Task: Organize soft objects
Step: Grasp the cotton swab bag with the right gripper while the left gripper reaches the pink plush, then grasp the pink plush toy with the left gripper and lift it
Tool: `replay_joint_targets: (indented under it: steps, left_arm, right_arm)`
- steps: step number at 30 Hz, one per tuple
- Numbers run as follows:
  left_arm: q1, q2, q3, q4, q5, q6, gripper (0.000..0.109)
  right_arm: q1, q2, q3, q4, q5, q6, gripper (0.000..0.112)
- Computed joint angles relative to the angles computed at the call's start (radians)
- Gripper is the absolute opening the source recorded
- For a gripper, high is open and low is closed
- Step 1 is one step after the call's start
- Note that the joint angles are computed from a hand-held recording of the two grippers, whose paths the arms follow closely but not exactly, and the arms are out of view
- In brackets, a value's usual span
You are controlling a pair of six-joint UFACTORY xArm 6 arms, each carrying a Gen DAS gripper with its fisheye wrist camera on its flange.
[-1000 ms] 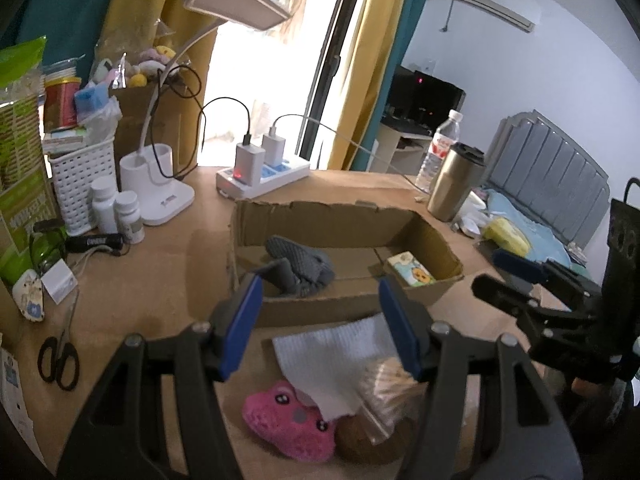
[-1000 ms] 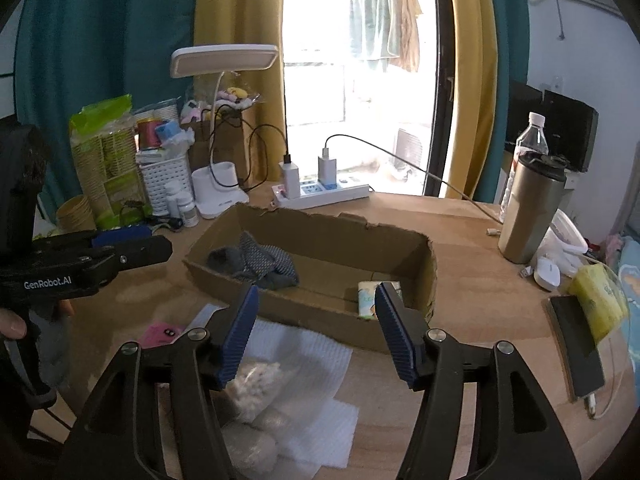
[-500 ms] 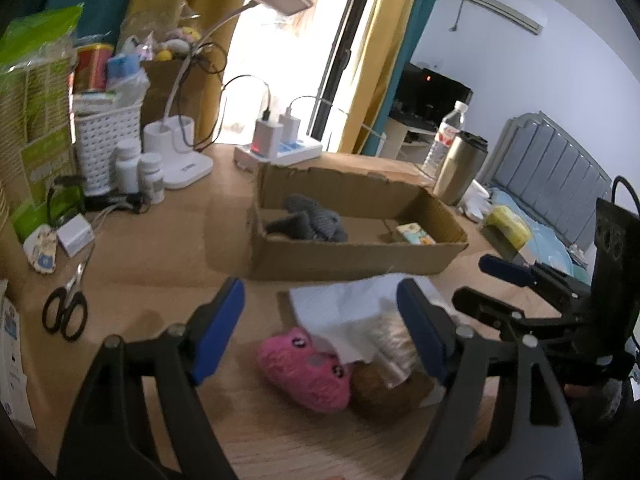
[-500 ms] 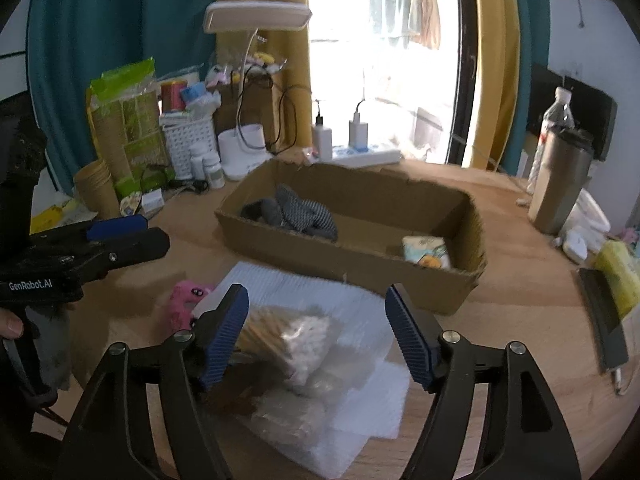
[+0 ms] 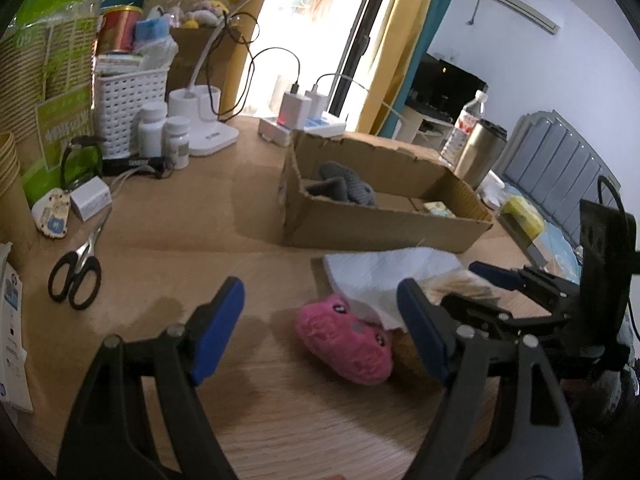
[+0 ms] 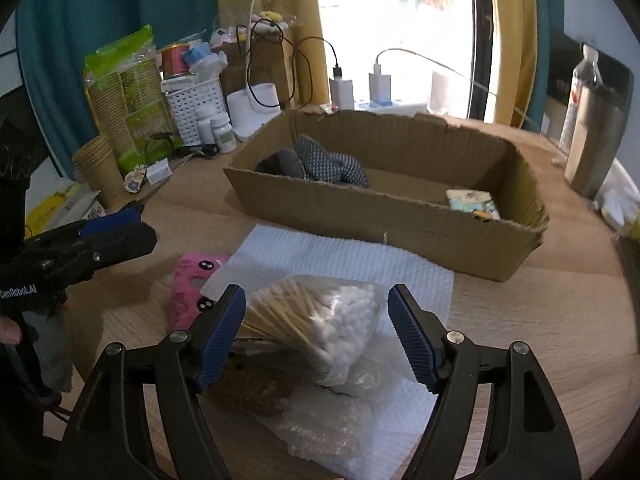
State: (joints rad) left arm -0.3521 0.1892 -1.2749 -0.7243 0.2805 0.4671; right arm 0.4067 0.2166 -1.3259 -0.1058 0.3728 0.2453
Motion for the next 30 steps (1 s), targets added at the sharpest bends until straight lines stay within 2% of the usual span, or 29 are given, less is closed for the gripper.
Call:
replay_joint_targets:
  steps: [9, 13, 17, 23, 25, 30]
  left_arm:
    - [-0.002, 0.020, -0.004, 0.062, 0.040, -0.052, 0.080]
    - [-0.010, 0.035, -0.017, 0.090, 0.064, -0.078, 0.080]
    - [-0.014, 0.051, -0.031, 0.145, 0.088, -0.116, 0.080]
    - [-0.008, 0.097, -0.081, 0.289, 0.163, -0.240, 0.080]
    - [-0.006, 0.100, -0.083, 0.326, 0.159, -0.271, 0.080]
    - [0.000, 0.110, -0.099, 0.351, 0.172, -0.304, 0.080]
  right_arm:
    - [-0.001, 0.003, 0.011, 0.125, -0.007, -0.101, 0.075]
    - [-0.005, -0.002, 0.020, 0.142, -0.021, -0.127, 0.063]
    - [-0.013, -0.011, 0.034, 0.136, -0.039, -0.116, 0.057]
    - [-0.021, -0.023, 0.051, 0.154, -0.057, -0.139, 0.053]
    - [-0.023, -0.026, 0.056, 0.174, -0.065, -0.157, 0.052]
    - [-0.027, -0.040, 0.069, 0.214, -0.095, -0.188, 0.051]
